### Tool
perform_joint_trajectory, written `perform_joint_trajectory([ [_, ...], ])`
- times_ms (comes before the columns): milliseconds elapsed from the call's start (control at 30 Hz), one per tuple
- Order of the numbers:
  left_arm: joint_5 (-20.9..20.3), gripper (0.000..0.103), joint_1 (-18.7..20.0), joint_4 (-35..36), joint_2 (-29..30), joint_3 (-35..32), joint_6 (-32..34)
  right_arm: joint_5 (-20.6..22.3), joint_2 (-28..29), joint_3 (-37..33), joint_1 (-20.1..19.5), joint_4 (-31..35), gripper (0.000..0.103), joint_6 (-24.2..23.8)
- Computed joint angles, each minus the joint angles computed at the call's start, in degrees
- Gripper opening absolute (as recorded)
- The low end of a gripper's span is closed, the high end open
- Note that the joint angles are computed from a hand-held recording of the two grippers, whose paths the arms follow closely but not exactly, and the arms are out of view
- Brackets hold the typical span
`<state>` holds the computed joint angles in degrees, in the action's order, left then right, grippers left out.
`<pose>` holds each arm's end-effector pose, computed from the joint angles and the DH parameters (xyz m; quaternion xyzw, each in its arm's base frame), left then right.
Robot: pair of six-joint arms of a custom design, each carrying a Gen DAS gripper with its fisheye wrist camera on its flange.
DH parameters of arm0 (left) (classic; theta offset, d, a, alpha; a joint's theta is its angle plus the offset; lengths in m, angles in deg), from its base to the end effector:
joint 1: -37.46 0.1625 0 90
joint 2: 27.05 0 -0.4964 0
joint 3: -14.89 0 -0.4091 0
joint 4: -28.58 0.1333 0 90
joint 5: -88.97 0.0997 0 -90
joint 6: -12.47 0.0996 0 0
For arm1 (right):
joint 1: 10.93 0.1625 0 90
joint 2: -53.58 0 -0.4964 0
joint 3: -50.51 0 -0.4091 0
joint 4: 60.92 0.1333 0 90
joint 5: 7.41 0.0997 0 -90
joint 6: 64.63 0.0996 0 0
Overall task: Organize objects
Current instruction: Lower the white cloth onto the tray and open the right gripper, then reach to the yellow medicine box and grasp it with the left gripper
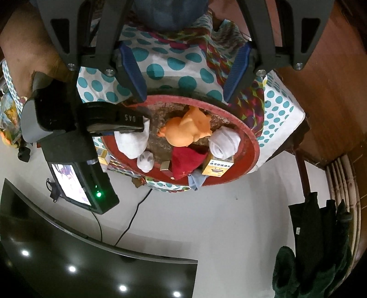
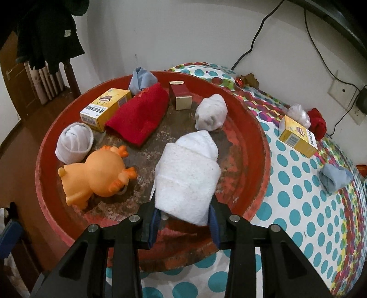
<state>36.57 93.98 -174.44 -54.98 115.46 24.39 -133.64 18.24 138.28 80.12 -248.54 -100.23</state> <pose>-0.2175 -0.6807 0.0090 0.2403 0.8626 -0.3775 0.2360 0.0887 -0.7801 0.1395 0.1625 -0.8705 0.2635 0.3826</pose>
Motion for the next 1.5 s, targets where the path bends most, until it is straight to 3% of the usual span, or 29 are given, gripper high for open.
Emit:
perform_joint_trajectory([
  [100,-0.06,0.071,0.00,0.67,0.00,0.00,0.15,0.86,-0.50,0.52,-0.34,1.36,0.042,1.33],
  [167,-0.57,0.071,-0.03,0.44,-0.07,0.13,0.32,1.37,-0.51,1.02,-0.12,-0.44,0.064,0.05],
  [200,-1.00,0.071,-0.06,-0.39,-0.08,0.29,0.54,1.36,-0.41,1.62,0.19,-3.97,0.085,-1.44],
  [333,-3.30,0.071,-0.22,-4.30,-0.22,1.18,1.64,7.01,-2.86,6.16,0.18,-15.38,0.097,-4.62],
  [400,-4.52,0.071,-0.35,-4.94,-0.20,1.34,2.58,6.58,-3.51,6.81,-0.09,-21.31,0.103,-6.63],
  [667,-11.13,0.071,-0.99,-1.31,0.12,1.54,5.65,-2.90,-7.90,5.73,-9.06,-29.38,0.103,-3.84],
  [833,-13.01,0.071,-1.99,0.38,2.01,0.31,7.90,-3.07,-12.83,7.00,-15.10,-28.21,0.103,2.11],
  [933,-13.27,0.071,-3.06,4.29,3.60,-2.13,8.95,-3.30,-15.17,6.96,-17.61,-27.10,0.103,3.26],
  [1033,-16.05,0.071,-3.86,9.52,5.37,-6.51,7.80,-1.42,-17.53,8.14,-20.03,-24.08,0.103,6.75],
  [1100,-16.95,0.071,-4.63,12.85,7.41,-11.07,9.41,3.55,-20.24,10.04,-21.88,-19.53,0.103,13.07],
  [1167,-17.11,0.071,-5.16,17.69,9.43,-16.40,10.84,6.37,-21.40,11.08,-22.80,-18.28,0.103,15.37],
  [1233,-16.62,0.071,-5.53,23.03,11.96,-22.82,12.62,6.86,-21.71,11.13,-23.09,-16.94,0.103,16.69],
  [1333,-11.86,0.072,-5.90,31.96,16.77,-34.07,9.66,7.68,-21.79,10.92,-23.17,-15.51,0.103,17.13],
  [1467,-11.33,0.072,-5.25,45.15,23.13,-49.26,5.29,8.59,-21.85,11.13,-23.29,-16.11,0.103,17.08],
  [1500,-13.03,0.072,-4.83,50.41,24.93,-54.28,5.04,9.00,-21.96,11.21,-23.42,-16.10,0.103,17.30],
])
